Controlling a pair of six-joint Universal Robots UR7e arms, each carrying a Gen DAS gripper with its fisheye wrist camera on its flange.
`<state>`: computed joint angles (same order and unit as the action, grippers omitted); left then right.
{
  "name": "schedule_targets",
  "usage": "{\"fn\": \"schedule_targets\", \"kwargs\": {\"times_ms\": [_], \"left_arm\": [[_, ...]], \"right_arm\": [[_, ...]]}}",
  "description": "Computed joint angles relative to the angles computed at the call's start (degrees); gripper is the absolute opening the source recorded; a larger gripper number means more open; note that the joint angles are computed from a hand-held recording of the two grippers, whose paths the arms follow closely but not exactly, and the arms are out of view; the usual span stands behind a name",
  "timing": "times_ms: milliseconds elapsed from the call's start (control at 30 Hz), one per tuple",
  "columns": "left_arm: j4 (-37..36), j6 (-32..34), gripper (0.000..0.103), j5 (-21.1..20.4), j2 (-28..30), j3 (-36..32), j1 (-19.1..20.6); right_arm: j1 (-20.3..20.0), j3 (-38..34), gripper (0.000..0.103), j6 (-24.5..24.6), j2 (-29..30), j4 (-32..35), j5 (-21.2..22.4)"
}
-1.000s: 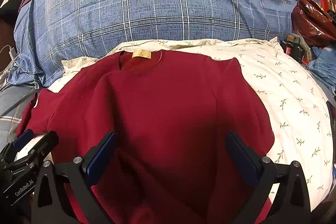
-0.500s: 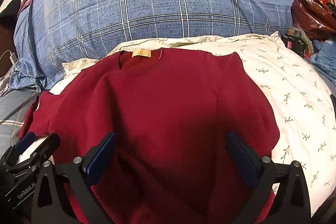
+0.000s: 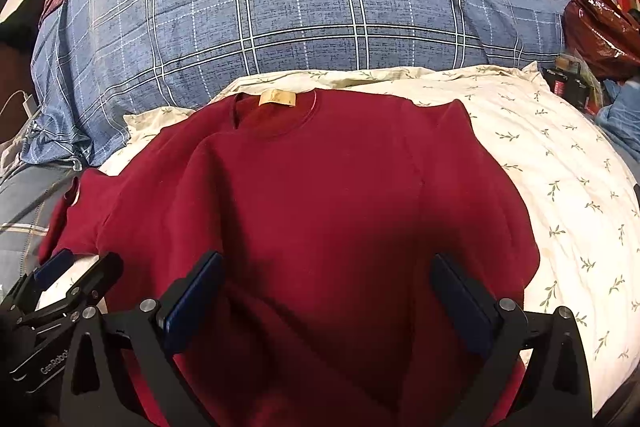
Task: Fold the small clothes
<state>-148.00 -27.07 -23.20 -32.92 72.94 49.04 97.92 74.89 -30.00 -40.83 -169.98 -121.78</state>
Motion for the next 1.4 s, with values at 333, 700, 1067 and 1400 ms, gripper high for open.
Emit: {"fn": "schedule_targets", "kwargs": {"times_ms": [333,700,1067,1400], "left_arm": [[0.9,-0.8,0.095,0.0,0.1,-0.3,0.1],[0.9,-4.8,0.095,1.4,-2.2,1.4,0.5],[3.3,-6.9,0.095,1.7,-2.2,0.6,0.9],[4.8,-9.7,0.095,2.3,-4.3,2.6,0.7]], "right_arm": [[0.5,0.2,0.101,-0.5,-0.1,-0.3,0.4],[0.8,-0.1,0.101,0.0,0.0,1.1,0.9],[1.1,0.8,0.101,-1.0,-0.4,1.0,2.1],[1.0,0.7,0.101,0.3,-0.6,3.1,2.2]]}}
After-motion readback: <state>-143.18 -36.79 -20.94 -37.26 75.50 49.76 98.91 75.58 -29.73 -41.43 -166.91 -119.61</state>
